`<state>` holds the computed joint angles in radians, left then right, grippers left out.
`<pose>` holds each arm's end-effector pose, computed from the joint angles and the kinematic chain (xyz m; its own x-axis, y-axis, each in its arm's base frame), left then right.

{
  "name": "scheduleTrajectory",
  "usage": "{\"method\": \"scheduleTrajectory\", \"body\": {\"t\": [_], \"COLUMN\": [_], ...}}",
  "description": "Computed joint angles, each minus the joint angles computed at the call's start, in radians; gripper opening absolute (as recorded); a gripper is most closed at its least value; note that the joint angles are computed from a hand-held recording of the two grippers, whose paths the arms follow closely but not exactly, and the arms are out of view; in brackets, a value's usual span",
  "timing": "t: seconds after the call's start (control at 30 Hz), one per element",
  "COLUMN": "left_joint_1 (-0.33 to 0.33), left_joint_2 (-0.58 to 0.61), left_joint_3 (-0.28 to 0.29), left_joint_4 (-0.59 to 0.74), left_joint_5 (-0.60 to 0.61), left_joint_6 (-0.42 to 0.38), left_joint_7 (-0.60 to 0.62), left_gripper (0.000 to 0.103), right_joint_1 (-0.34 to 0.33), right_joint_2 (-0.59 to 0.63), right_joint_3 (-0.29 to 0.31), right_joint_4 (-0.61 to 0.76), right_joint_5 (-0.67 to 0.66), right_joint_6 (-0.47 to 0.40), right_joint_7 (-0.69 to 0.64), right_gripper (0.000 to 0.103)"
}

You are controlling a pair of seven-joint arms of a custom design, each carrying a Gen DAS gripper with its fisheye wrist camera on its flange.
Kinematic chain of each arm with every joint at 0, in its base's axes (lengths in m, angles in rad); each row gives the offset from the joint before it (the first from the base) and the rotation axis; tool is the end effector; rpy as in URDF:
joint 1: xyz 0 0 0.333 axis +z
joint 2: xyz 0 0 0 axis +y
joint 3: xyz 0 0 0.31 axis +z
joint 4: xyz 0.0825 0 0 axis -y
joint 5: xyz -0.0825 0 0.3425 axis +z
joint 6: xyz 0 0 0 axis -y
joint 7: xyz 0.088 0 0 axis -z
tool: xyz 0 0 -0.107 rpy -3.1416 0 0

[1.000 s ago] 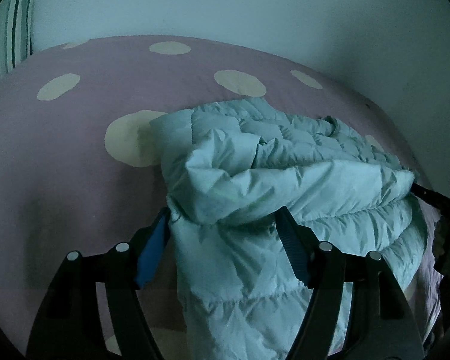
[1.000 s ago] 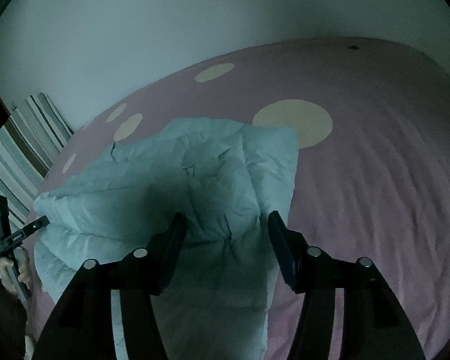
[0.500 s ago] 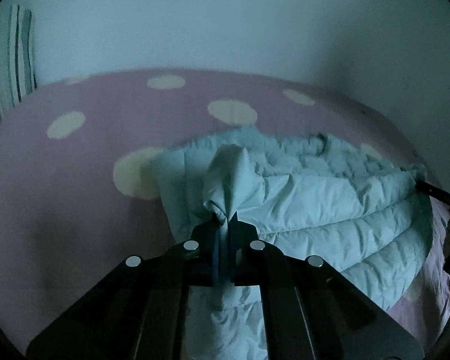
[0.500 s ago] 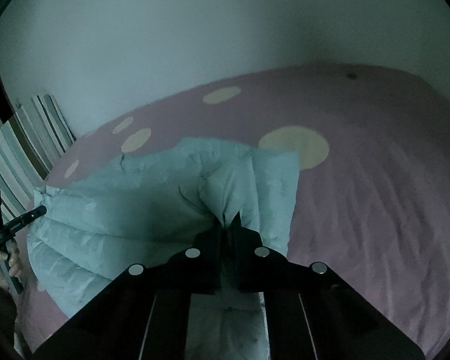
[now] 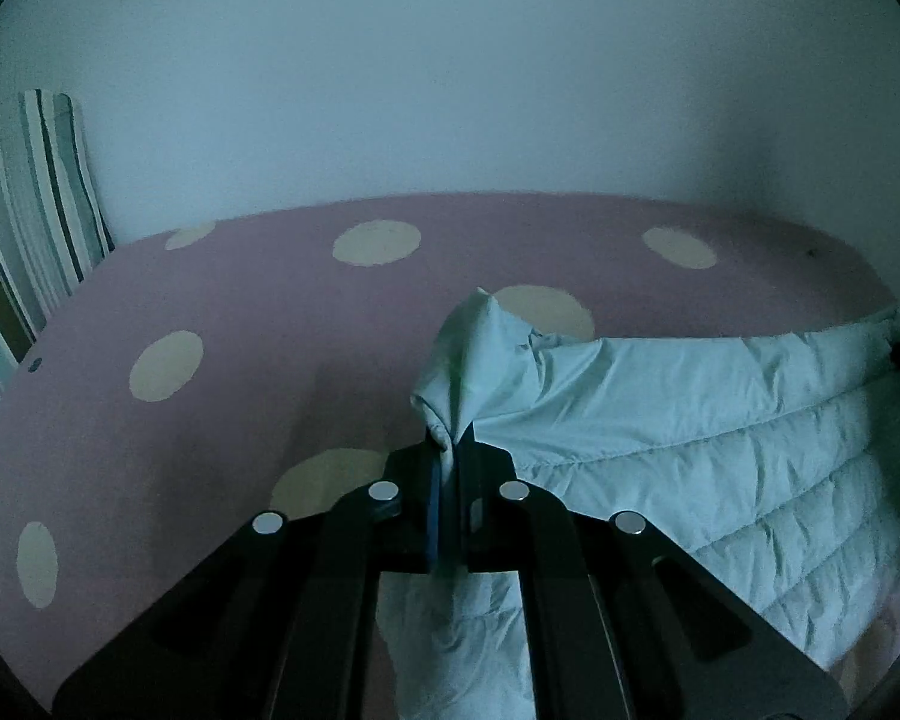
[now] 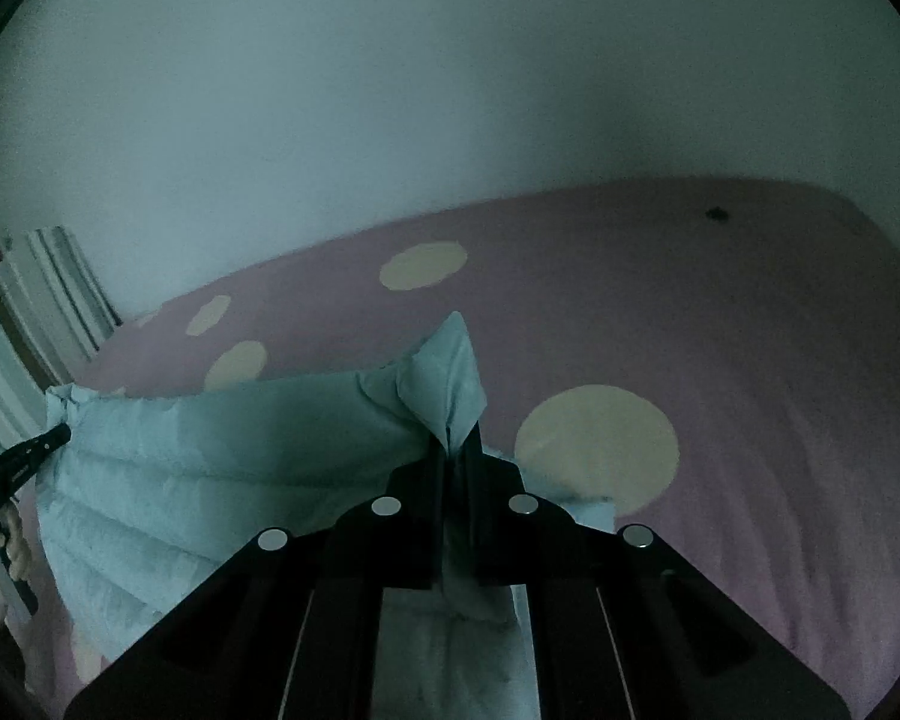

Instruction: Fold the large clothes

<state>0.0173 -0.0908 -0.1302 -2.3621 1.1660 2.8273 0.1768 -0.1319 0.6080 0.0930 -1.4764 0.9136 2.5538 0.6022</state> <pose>0.4722 -0.1012 0.4227 0.2596 -0.9645 -0.0491 -0.6889 -0.1493 -0.7093 0.7059 -0.0530 0.3843 0.3349 -0.8945 -0.2963 -0.7384 -0.0538 -0.6722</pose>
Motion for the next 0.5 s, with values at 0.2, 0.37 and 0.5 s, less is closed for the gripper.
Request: {"method": "scheduleTrajectory", "body": {"t": [0.2, 0.37, 0.5], "left_joint_1": [-0.028, -0.046, -0.064], "left_joint_2": [0.177, 0.257, 0.296], "left_joint_3": [0.013, 0.041, 0.059], "left_joint_4": [0.104, 0.132, 0.15], "left_joint_5": [-0.065, -0.084, -0.054], "left_joint_6": [-0.092, -0.088, -0.094], "left_joint_7": [0.075, 0.069, 0.028], "left_gripper": [0.004, 0.004, 0.005], "right_joint_1": [0.077, 0.09, 0.096], "right_joint_2": [0.172, 0.276, 0.287], "right_joint_3": [-0.057, -0.059, -0.049], "right_joint_4": [0.18, 0.287, 0.269], "right_joint_5": [-0.193, -0.296, -0.327], "right_joint_6": [-0.017, -0.053, -0.013], "right_joint_7": [0.181, 0.278, 0.287], "right_gripper": [0.005, 0.005, 0.005]}}
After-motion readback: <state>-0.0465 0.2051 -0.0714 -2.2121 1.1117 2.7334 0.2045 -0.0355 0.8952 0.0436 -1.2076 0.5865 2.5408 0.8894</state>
